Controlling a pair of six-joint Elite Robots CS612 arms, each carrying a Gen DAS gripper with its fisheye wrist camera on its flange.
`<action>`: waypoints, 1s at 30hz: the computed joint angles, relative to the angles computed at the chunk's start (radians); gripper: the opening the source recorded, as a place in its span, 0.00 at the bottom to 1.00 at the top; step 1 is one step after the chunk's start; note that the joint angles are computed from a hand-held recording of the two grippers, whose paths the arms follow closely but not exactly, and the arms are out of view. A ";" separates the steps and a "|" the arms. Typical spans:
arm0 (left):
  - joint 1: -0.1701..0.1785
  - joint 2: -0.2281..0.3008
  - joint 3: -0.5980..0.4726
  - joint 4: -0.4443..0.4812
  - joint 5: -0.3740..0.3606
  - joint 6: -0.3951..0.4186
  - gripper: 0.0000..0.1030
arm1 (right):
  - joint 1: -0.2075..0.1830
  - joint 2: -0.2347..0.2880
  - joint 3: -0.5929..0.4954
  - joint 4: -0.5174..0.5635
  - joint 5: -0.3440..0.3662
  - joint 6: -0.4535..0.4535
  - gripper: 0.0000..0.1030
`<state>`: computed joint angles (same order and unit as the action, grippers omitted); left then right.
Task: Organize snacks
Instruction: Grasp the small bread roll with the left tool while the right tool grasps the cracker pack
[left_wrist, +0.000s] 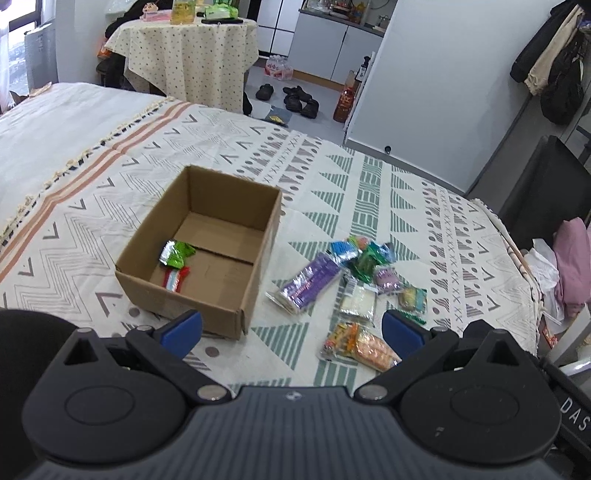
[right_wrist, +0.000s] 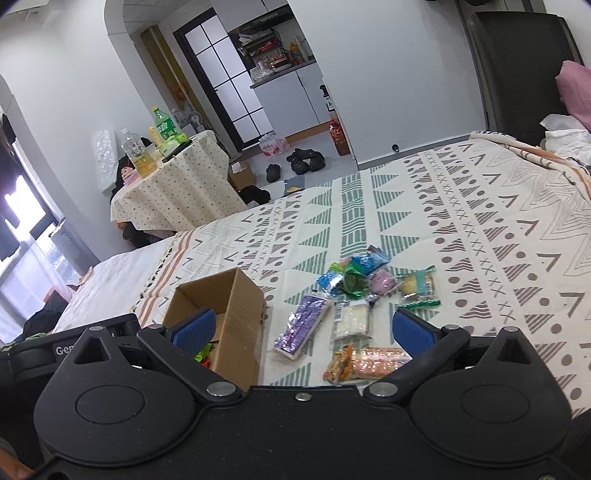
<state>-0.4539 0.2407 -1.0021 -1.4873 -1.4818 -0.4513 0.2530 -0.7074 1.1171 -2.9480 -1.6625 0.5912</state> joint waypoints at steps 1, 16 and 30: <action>-0.001 0.001 -0.002 0.006 -0.004 -0.003 1.00 | -0.001 -0.003 0.007 -0.003 -0.001 0.002 1.00; -0.024 0.012 -0.006 0.023 0.006 -0.002 1.00 | -0.022 -0.042 0.108 -0.046 -0.009 0.048 1.00; -0.023 0.009 0.080 -0.010 -0.042 0.010 0.83 | -0.053 -0.015 0.127 -0.031 0.069 0.129 0.94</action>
<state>-0.4771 0.2500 -0.9222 -1.4974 -1.5241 -0.4410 0.1995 -0.7223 1.2445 -2.9795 -1.5931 0.7202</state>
